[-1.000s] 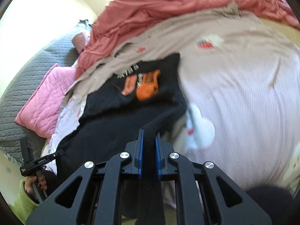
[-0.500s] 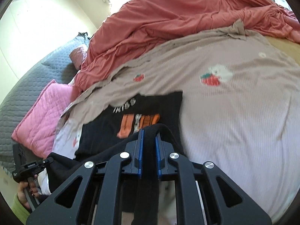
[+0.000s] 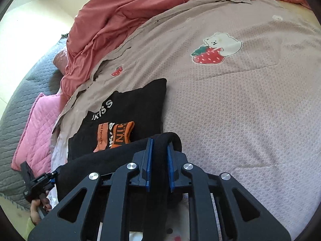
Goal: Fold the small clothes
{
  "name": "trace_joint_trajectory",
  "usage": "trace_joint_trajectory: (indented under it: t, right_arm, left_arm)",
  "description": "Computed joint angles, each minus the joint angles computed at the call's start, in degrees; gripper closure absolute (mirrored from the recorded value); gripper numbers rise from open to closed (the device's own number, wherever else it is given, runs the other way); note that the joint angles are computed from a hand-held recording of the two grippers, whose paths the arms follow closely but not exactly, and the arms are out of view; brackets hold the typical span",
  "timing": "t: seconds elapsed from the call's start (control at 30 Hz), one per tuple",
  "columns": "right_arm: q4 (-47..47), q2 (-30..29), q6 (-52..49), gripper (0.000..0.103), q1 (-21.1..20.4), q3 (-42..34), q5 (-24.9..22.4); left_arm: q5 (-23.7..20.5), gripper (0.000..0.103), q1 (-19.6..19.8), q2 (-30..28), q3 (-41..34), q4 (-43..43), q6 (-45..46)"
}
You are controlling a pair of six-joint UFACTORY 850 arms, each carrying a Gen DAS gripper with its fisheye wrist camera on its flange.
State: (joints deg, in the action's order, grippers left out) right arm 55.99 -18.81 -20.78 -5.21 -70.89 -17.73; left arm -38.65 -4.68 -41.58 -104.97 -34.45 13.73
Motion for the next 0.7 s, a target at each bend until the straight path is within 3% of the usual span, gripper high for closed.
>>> trace_joint_trajectory:
  t: [0.03, 0.1, 0.23, 0.37, 0.43, 0.6, 0.7]
  right_arm:
    - [-2.8, 0.2, 2.5, 0.078, 0.2, -0.1, 0.0]
    - [-3.3, 1.0, 2.3, 0.063, 0.3, 0.2, 0.1]
    - [-3.3, 2.8, 1.8, 0.057, 0.0, 1.5, 0.3]
    - [5.3, 4.8, -5.5, 0.052, -0.3, 4.1, -1.7]
    - [4.9, 5.8, -5.3, 0.048, 0.2, 4.9, -2.0]
    - [-14.5, 6.7, 11.6, 0.043, 3.2, 5.2, -2.1]
    - [-17.7, 7.2, 14.8, 0.043, 4.2, 6.1, -3.5]
  left_arm:
    - [0.4, 0.063, 0.4, 1.1, 1.6, -2.2, 1.1]
    - [1.3, 0.057, 1.1, 3.1, 4.5, -5.6, 3.3]
    - [2.9, 0.05, 1.8, 7.4, 10.1, -8.6, 7.0]
    - [1.6, 0.042, 2.1, 9.7, 13.1, -11.4, 10.8]
    - [0.9, 0.039, 1.9, 10.4, 14.1, -10.7, 11.6]
    - [0.6, 0.036, 0.9, 11.0, 15.9, -6.4, 10.5]
    - [-0.1, 0.035, 0.6, 11.2, 16.7, -5.0, 10.5]
